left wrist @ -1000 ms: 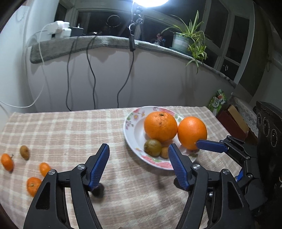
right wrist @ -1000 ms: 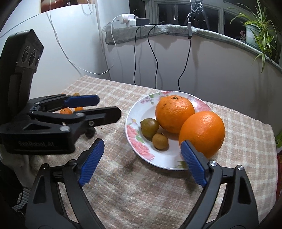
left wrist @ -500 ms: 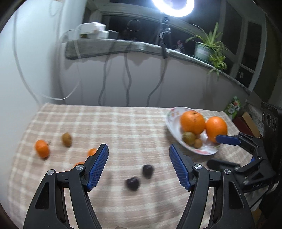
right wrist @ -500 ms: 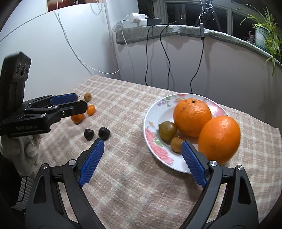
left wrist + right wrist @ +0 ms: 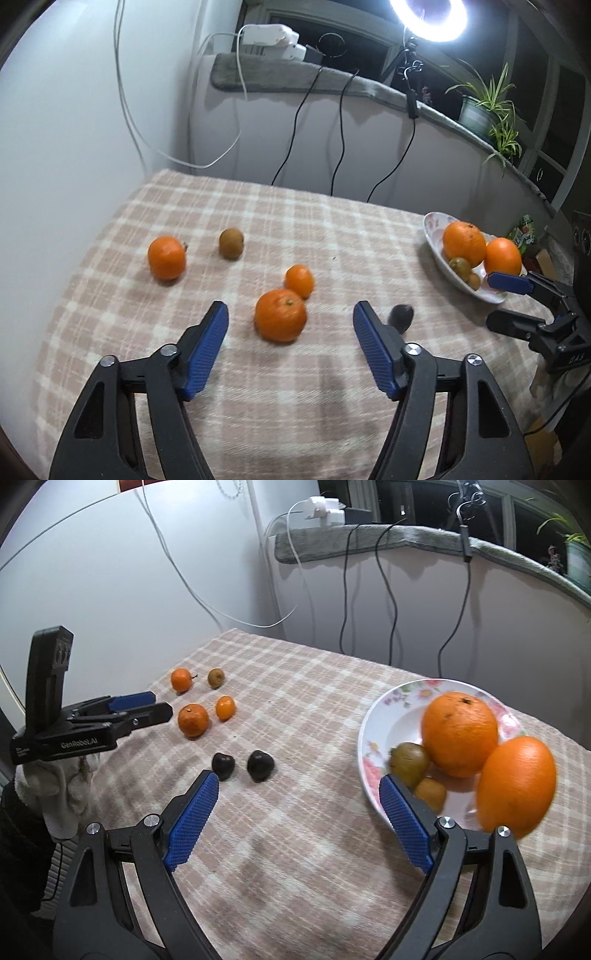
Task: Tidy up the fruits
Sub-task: 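Move the left gripper to a tangerine while the right gripper moves to a dark plum, then close the left gripper on the tangerine while the right gripper closes on the dark plum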
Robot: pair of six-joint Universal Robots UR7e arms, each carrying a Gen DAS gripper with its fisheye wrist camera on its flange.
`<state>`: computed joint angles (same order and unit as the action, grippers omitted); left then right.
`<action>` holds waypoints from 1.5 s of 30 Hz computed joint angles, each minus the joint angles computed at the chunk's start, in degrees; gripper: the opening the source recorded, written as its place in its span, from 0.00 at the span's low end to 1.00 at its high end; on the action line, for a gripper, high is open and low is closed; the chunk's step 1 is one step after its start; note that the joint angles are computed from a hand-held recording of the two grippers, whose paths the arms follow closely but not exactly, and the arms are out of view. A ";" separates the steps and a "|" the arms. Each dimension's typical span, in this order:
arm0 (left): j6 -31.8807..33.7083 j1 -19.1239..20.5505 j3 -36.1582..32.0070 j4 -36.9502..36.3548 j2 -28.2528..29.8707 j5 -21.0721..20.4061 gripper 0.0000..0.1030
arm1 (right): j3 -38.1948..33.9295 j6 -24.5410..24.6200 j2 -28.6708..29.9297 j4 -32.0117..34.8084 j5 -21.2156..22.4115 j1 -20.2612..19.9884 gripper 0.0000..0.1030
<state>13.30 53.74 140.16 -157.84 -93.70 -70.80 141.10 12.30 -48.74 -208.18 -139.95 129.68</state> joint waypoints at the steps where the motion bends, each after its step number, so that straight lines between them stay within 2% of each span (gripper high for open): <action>1: 0.20 0.31 -0.12 0.19 0.20 -0.06 0.63 | -0.37 -0.22 0.30 0.02 0.65 -0.33 0.88; 3: 0.67 0.81 -0.23 0.11 0.60 -0.09 0.57 | -0.85 -0.54 0.66 0.20 1.42 -0.69 0.85; 8: 1.30 1.65 -0.63 0.16 2.09 -0.47 0.52 | -1.92 -1.16 1.37 1.11 4.06 -2.31 0.77; 13: 1.87 2.09 -1.01 0.26 3.29 -0.85 0.49 | -2.38 -1.14 1.65 1.23 7.32 -4.52 0.66; 18: 2.08 2.42 -1.57 0.10 4.54 -0.71 0.45 | -3.30 -1.54 2.55 1.72 8.83 -6.11 0.59; 20: 2.07 2.63 -1.77 0.02 4.94 -0.68 0.45 | -3.71 -1.85 2.83 2.20 9.56 -6.81 0.54; 26: 1.89 2.95 -2.05 0.37 5.63 -0.69 0.42 | -4.51 -1.94 3.73 3.01 10.66 -8.34 0.50; 28: 1.85 3.05 -2.27 0.46 5.95 -0.71 0.39 | -4.54 -1.87 3.84 3.17 10.88 -8.72 0.46; 32: 1.84 3.23 -2.53 0.64 6.40 -0.93 0.36 | -4.85 -2.07 4.12 3.20 11.29 -9.25 0.45; 36: 1.82 3.49 -2.80 0.80 6.59 -1.35 0.36 | -5.12 -2.19 4.28 3.85 11.25 -9.31 0.38; 41: 1.60 3.89 -3.00 0.95 6.49 -1.93 0.35 | -5.69 -2.53 4.75 4.36 10.75 -9.23 0.35; 45: 1.65 3.72 -2.82 0.59 6.51 -1.76 0.34 | -6.38 -3.05 5.22 5.06 10.06 -9.06 0.26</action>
